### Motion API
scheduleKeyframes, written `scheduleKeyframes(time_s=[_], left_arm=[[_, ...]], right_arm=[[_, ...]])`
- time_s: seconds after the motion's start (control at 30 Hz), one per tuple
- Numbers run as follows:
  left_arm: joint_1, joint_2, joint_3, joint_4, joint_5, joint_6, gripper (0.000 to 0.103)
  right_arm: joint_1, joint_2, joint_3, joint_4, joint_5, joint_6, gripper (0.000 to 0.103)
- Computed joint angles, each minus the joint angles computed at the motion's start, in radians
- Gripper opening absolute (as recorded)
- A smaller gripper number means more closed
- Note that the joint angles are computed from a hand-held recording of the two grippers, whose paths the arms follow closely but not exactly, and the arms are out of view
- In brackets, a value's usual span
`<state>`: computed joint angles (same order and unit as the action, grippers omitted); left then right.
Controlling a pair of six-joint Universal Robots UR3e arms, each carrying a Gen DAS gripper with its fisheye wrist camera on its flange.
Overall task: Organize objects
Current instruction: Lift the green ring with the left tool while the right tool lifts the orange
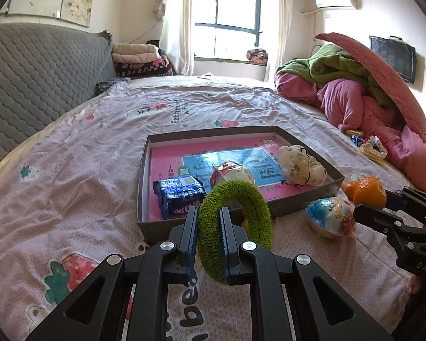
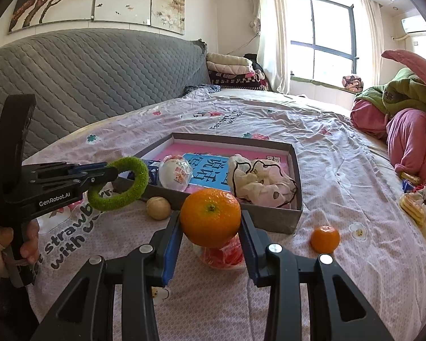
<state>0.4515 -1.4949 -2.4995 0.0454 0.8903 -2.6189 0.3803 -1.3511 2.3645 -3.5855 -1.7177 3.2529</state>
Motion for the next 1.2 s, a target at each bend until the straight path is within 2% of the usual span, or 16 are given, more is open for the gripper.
scheduleKeyframes(time_s=[0.33, 1.2], left_arm=[[-0.038, -0.05, 0.067, -0.015, 0.046, -0.04, 0.014], [-0.057, -0.106, 0.135, -0.003, 0.058, -0.066, 0.015]], right_arm=[[-0.036, 0.001, 0.005, -0.011, 0.044, -0.006, 0.04], [-0.1, -0.007, -0.016, 0.013, 0.106, -0.029, 0.04]])
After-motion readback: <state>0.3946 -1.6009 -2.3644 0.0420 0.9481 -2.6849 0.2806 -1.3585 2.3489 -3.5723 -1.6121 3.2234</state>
